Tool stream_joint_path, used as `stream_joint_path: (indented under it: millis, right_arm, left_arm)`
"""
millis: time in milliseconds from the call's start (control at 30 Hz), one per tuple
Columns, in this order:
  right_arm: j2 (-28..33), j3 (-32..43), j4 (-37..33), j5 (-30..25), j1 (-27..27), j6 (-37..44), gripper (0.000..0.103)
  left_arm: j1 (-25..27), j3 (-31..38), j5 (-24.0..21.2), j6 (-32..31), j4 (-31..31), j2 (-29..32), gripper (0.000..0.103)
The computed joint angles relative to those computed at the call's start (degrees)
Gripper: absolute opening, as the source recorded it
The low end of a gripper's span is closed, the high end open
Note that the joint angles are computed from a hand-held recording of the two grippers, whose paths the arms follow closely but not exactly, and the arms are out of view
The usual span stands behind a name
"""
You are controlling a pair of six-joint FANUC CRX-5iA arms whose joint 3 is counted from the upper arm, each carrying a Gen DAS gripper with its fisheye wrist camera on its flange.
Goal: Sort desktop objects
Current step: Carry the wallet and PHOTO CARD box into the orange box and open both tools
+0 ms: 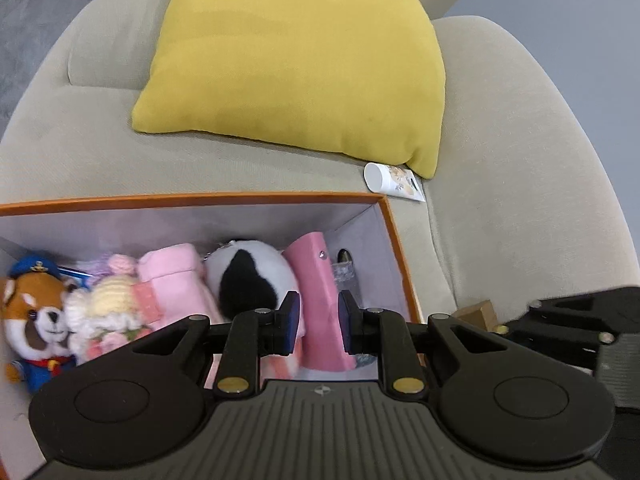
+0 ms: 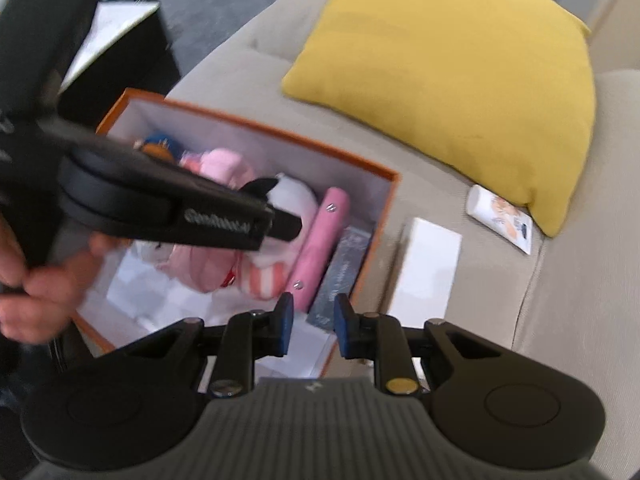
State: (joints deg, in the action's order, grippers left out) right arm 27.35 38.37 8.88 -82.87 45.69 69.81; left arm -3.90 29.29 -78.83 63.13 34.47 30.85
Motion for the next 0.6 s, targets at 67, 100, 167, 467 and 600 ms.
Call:
stream_joint_path:
  millis: [67,100,167,467,600]
  right_arm:
    - [1.45,1.60,-0.39,-1.65,0.43,2.09,0.022]
    - [2.58,2.95,-0.62,-3.11,0.62,3.12,0.020]
    - [5.13,6.02,-0.61,-6.36,1.17,4.95,0.016]
    - [14.70,14.98,2.80,-16.58,3.49,13.23,0.014]
    - [17.04,16.68,3.88,-17.96,3.70,15.88,0.013]
  left_arm:
    - [0.12,0.05,-0.72,-0.25,-1.22,-0.22,0.022]
    - [0.10,-0.06,-0.76,-0.25,-1.85,-0.26,0.022]
    - [0.41,-1.04,-0.43,-0.84,-2.42,-0.66,0.022]
    - [0.85,-2.59,0.23,-1.45,-1.91,0.31,0.017]
    - [1.13,-2.17,-0.62,-0.28,-1.77,1.07,0.007]
